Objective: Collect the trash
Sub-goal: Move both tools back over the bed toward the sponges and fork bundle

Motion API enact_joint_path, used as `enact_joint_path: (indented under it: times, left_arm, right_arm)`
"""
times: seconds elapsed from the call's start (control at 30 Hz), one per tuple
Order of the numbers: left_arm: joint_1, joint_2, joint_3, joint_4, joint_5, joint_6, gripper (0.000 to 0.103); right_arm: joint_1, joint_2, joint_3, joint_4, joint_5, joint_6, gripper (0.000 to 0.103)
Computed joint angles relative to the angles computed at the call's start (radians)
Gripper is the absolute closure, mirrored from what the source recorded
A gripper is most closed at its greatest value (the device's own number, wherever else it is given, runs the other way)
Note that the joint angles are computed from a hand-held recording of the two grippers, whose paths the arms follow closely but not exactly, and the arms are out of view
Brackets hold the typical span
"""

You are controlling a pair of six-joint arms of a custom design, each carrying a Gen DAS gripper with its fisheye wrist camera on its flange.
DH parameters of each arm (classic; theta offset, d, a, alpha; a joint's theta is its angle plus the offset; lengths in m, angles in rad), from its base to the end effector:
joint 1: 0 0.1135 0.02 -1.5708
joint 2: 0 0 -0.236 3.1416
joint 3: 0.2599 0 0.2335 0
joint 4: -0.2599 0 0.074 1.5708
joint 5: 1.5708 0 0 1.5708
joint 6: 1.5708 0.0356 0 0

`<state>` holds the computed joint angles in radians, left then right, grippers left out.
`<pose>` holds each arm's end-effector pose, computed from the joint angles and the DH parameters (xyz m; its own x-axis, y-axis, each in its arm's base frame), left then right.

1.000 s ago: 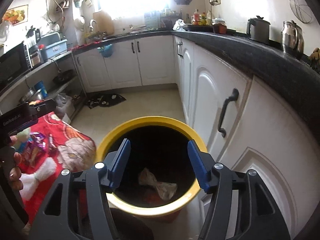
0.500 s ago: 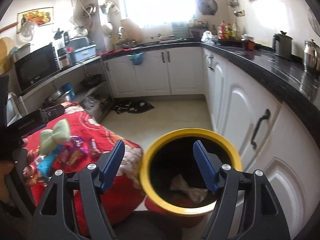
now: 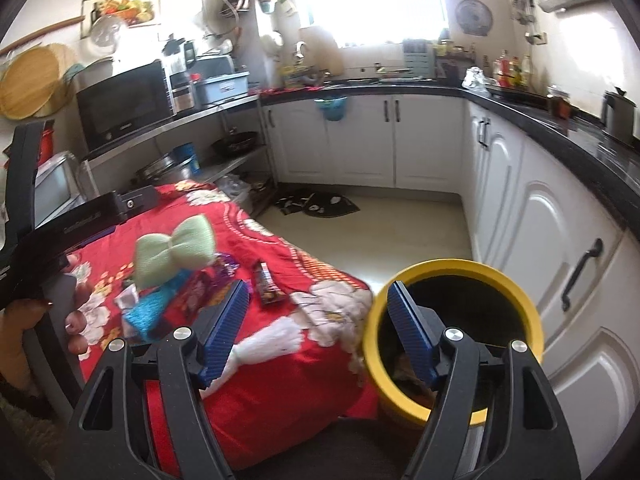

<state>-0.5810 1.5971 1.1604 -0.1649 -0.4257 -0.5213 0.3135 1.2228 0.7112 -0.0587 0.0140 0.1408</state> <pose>0.2955 -0.1764 0.2481 -0.5175 -0.2028 -0.8313 -0.0489 0.9769 -0.2079 0.2455 0.0791 0.2180 -0.5502 -0.0308 -0.8345 -0.2221 0.9687 0.1106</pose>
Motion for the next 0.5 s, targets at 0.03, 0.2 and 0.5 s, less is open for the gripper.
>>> enact_joint_path:
  times: [0.03,0.2,0.5]
  left_arm:
    - [0.005,-0.01,-0.013,0.002,-0.001,-0.001,0.011]
    - [0.034,-0.05,-0.061,0.002,0.0,-0.002,0.011]
    - [0.109,-0.09,-0.122,-0.009,0.044,0.006,0.011]
  right_arm:
    - [0.02,0.008,0.004,0.005,0.01,0.005,0.029]
    - [0.08,0.05,0.028,0.011,0.027,0.013,0.027]
    - [0.135,0.158,0.071,0.021,0.048,0.052,0.023]
